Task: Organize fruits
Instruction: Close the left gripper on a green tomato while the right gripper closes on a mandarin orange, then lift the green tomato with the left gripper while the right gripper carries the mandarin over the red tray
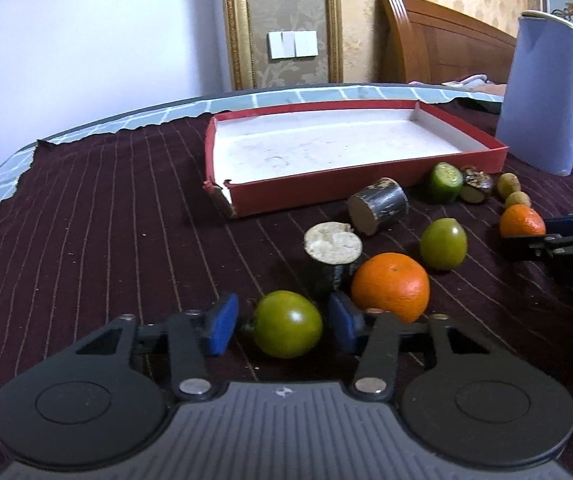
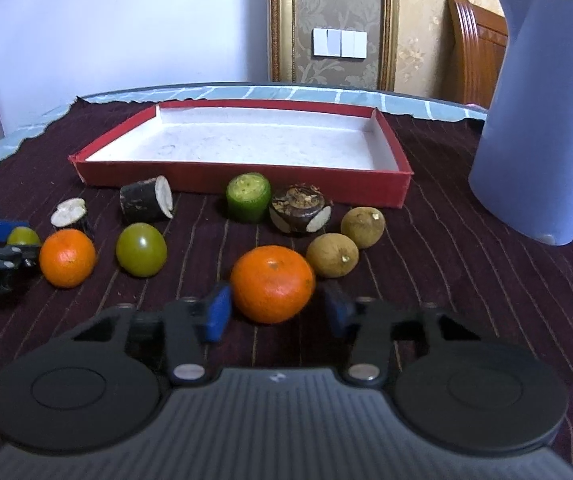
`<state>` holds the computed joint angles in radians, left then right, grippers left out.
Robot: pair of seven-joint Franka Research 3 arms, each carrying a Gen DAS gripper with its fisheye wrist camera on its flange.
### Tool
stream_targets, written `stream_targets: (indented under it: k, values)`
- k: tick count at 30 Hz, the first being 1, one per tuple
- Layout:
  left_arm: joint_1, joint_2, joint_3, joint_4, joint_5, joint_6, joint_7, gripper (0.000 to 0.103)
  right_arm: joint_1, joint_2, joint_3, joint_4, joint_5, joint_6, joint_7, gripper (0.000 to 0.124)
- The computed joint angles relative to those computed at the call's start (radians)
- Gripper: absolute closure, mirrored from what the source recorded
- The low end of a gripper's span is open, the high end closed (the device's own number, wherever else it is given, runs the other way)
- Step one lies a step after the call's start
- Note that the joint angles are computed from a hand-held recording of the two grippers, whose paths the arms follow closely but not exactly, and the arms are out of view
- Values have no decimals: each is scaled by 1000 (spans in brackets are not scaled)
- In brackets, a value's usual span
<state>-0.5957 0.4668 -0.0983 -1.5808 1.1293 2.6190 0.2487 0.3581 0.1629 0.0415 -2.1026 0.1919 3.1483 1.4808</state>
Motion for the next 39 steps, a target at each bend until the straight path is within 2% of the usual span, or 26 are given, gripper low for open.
stream_targets:
  k: [1,4,6,11,14,16,17,19,23,26,29,39]
  values:
    - [-1,0,1,-1,3,4,-3,59,-27,0,26,-1,-11,2,10,83]
    - [-8,0,5,0,22,0,-15,62,-14,-3,17,-8,22,12,-16,84]
    - [-10,-3,6,-3,32,1,-23,66,-47,-6,58,-13,68,20,-51,84]
    - [-8,-11,2,-14,40,-2,-47,68,-46,-19,63,-28,101,33,-75,84]
    - [-16,-13,2,-13,58,-30,-59,68,-104,-26,136,-33,186,46,-152,85]
    - [-19,-17,-1,-17,67,-40,-72,68,-93,-30,129,-35,200,53,-161,85]
    - [-19,-23,-2,-22,75,-37,-83,68,-106,-32,146,-36,223,57,-181,85]
    - [-21,-33,-4,-27,95,-33,-112,68,-152,-35,203,-33,295,65,-245,85]
    - [-35,-36,-10,5,149,-45,-165,68,-150,-36,214,-24,348,78,-291,84]
    - [-49,-2,-17,68,147,-69,-145,68,-155,-32,225,-14,386,82,-319,84]
    - [-69,46,-15,139,118,-103,-115,68,-139,-32,208,-11,396,86,-317,84]
    - [-129,149,41,297,42,-144,-42,68,-123,-17,181,17,377,97,-297,84]
